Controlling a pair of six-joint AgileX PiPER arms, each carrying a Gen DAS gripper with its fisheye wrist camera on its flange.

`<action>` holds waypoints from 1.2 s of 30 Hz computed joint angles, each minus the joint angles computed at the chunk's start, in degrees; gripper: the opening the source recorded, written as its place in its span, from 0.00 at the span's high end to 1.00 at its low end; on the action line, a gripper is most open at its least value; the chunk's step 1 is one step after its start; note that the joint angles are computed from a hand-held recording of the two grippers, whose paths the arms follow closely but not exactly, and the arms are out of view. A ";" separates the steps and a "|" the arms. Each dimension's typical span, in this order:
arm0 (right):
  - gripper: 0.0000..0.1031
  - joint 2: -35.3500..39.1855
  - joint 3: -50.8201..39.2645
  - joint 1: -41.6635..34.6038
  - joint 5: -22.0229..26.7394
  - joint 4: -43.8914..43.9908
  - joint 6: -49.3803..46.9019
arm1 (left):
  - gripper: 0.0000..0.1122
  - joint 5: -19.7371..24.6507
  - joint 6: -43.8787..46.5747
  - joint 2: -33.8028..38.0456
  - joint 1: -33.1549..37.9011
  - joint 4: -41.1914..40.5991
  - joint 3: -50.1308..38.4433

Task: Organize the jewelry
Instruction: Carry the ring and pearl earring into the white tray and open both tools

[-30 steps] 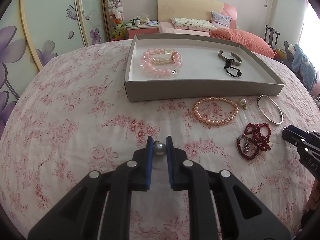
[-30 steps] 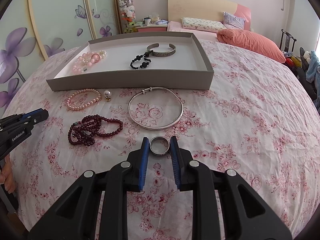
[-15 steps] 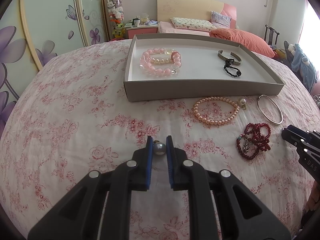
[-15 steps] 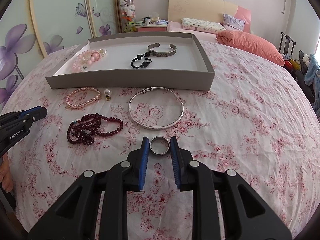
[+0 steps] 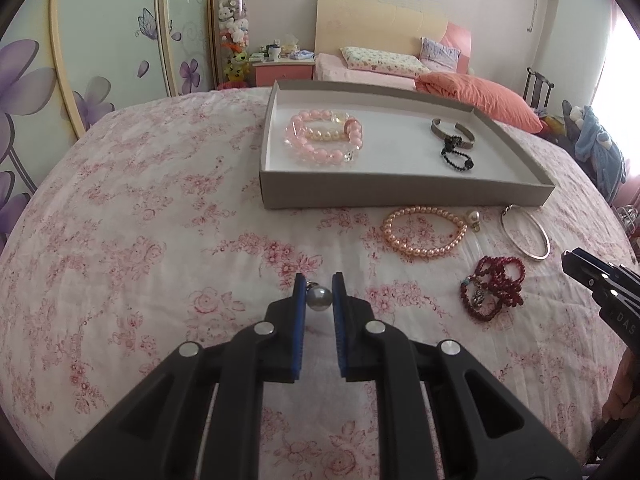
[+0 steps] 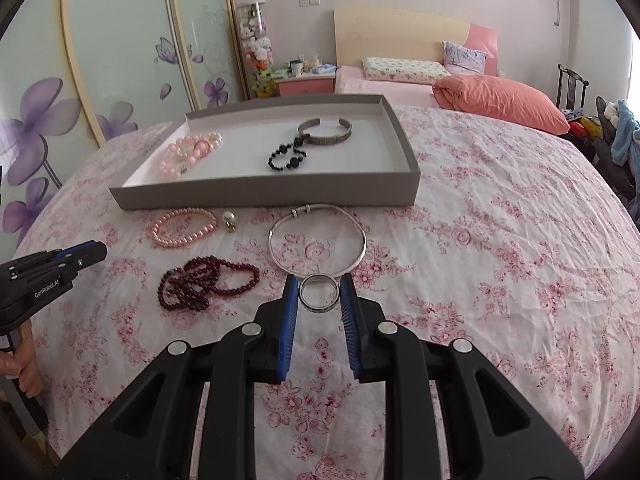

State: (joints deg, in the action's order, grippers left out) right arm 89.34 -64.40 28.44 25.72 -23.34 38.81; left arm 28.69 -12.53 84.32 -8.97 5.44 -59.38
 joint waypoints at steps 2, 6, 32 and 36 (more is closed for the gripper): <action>0.78 -1.01 0.22 0.51 -0.89 -1.99 1.90 | 0.88 -0.55 -0.25 -1.16 0.03 -0.05 0.27; 0.78 -3.04 0.67 2.29 -2.61 -10.62 9.81 | 0.88 -2.34 -3.36 -4.19 -0.94 2.57 0.96; 0.78 -0.35 -8.54 5.18 -5.31 -42.69 36.45 | 0.88 -5.69 -26.29 -2.16 -7.67 27.81 -8.01; 0.78 1.78 -11.22 4.00 -6.12 -40.48 33.86 | 0.88 -5.66 -25.20 0.44 -7.45 26.98 -10.66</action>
